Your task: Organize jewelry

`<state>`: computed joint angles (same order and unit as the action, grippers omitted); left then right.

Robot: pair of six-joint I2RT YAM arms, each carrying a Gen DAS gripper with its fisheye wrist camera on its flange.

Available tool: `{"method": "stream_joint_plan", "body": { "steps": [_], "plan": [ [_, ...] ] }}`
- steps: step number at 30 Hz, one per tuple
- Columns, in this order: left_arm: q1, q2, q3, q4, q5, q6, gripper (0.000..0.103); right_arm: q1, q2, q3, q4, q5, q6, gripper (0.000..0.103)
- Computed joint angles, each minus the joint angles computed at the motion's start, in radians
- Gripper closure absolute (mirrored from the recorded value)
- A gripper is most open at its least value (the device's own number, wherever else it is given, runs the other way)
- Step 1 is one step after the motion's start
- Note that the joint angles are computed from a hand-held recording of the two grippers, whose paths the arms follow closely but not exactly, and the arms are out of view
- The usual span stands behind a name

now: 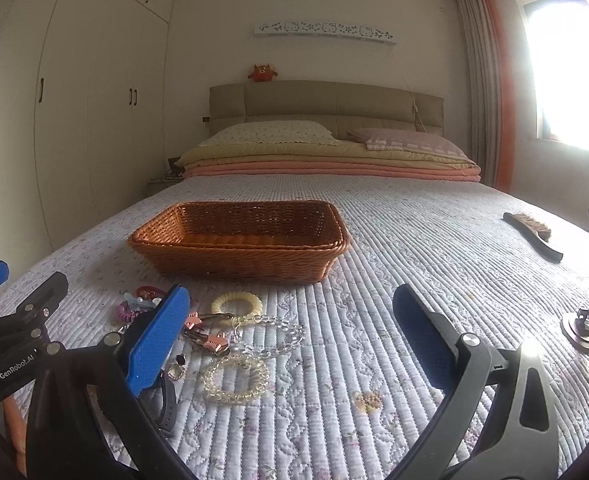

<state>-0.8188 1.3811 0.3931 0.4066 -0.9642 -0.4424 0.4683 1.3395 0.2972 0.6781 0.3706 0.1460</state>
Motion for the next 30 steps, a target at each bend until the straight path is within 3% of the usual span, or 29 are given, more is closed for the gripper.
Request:
{"method": "stream_joint_plan", "body": {
  "steps": [13,30],
  "plan": [
    [-0.006,-0.004,0.001,-0.004,0.007,0.003,0.007,0.054,0.026,0.008,0.006,0.073,-0.046,0.006],
    [0.004,-0.004,-0.003,0.004,0.021,0.009,0.007,0.036,0.027,0.022,-0.028,0.053,-0.055,0.006]
  ]
}}
